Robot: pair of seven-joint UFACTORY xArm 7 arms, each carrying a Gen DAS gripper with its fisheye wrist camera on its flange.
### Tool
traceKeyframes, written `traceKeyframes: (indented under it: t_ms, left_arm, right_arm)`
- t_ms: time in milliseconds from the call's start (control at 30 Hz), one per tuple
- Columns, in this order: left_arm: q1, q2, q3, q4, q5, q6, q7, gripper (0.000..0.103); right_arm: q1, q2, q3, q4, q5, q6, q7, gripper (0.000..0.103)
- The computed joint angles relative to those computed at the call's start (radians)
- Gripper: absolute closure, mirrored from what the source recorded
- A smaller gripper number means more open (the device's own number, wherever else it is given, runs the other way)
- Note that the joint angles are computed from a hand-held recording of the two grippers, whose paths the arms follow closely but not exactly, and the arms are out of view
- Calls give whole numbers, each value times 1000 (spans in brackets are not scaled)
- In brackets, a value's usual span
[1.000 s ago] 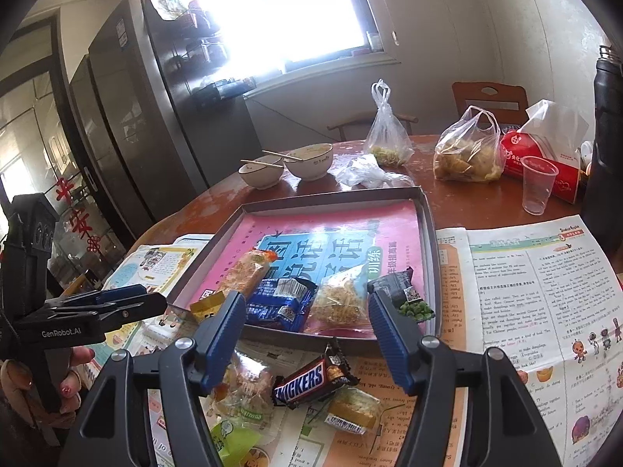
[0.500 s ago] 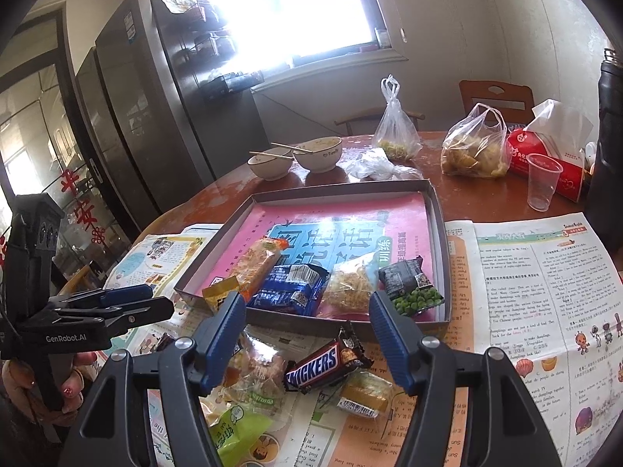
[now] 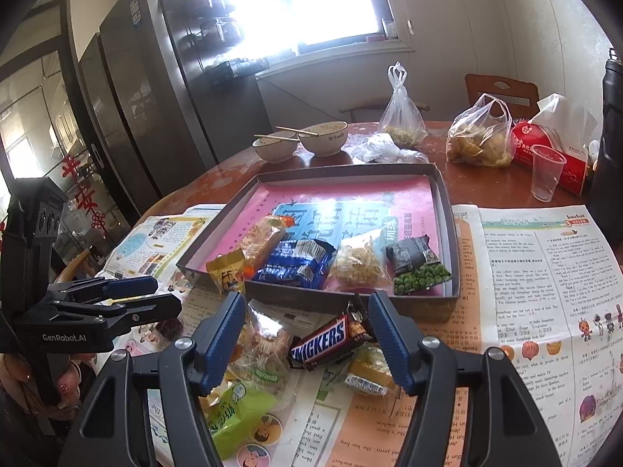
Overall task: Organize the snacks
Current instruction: 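Withdraw both tools from the tray toward the snacks on the newspaper, then move the left tool to the yellow chip bag while the right tool approaches the Snickers bar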
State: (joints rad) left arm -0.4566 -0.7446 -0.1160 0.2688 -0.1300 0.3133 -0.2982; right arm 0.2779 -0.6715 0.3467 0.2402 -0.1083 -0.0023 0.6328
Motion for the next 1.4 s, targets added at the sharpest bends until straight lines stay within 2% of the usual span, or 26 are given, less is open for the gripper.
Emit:
traceKeyframes:
  t_ms: [133,500,800,1133,1400]
  left_arm:
    - [0,9,-10,2,4,10,-5,28]
    - [-4,21,-24,6,16,30,-13,28]
    - [-37,40,-23,11,9,39,3,28]
    - [-33,139,-16,39,-13,-22,-10,28]
    - [-58,227,25,80,-52,-77,19,28]
  right_arm:
    - [27,-2,-26,-17,7,6,-6,37]
    - [54,-25,-39,-54,14,29,-1,37]
    - [99,-18,-70,-64,26,33,-19,37]
    - [77,16,-68,-60,26,17,-23,37]
    - [23,97,-45,-30,12,-13,-34,37]
